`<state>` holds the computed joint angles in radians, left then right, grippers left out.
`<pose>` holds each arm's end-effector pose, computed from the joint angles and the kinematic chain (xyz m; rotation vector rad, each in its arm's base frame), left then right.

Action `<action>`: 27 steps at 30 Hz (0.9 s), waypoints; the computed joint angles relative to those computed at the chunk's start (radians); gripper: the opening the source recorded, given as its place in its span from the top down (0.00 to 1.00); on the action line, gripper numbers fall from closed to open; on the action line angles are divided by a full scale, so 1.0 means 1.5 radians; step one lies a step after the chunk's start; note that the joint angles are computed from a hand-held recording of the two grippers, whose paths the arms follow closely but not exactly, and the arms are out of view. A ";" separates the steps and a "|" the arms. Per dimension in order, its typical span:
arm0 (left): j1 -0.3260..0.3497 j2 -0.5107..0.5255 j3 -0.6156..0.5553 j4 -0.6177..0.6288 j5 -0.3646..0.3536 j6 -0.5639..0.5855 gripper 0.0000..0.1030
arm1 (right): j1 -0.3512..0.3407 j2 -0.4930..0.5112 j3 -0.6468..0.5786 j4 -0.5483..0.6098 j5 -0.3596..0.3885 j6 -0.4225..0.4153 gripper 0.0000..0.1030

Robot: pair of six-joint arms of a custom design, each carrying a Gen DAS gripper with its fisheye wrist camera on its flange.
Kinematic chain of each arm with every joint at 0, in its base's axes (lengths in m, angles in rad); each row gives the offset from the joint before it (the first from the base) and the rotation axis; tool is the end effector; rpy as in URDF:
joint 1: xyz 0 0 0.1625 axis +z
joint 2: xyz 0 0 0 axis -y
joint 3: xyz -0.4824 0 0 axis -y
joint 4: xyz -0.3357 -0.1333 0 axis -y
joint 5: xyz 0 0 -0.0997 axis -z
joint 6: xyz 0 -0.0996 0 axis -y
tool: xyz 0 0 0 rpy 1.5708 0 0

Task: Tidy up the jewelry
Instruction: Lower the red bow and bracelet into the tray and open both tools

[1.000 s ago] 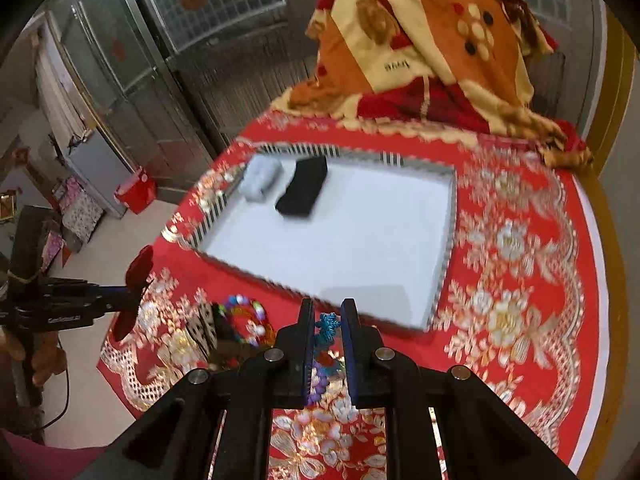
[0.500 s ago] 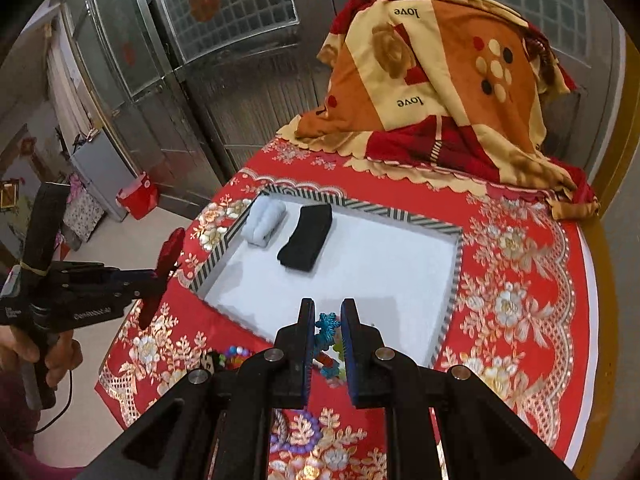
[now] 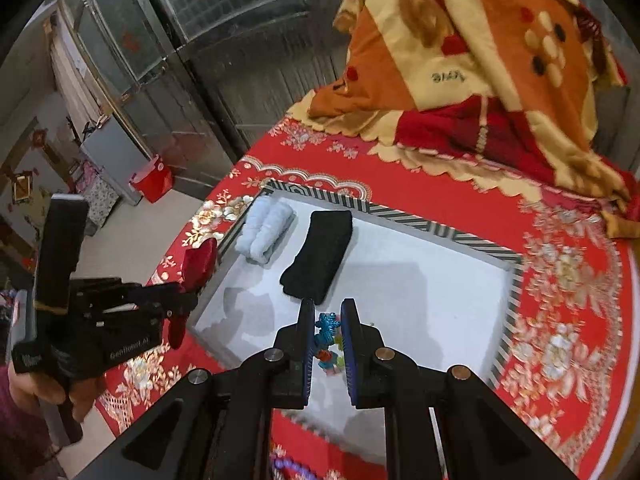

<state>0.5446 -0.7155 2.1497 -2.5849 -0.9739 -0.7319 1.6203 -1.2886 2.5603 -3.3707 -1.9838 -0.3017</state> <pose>-0.3016 -0.4040 0.0305 0.5154 2.3870 -0.2459 0.1113 -0.3603 0.2765 0.3094 -2.5872 0.6294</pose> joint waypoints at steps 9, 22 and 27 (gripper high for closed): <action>0.039 0.044 -0.043 0.032 0.006 -0.008 0.82 | -0.080 0.071 -0.070 0.021 0.045 -0.008 0.88; 0.057 0.069 -0.061 0.029 0.027 -0.006 0.78 | -0.139 0.135 -0.128 -0.011 0.066 -0.005 0.88; 0.056 0.072 -0.053 -0.003 0.027 -0.007 0.54 | -0.151 0.137 -0.117 -0.029 0.077 -0.002 0.60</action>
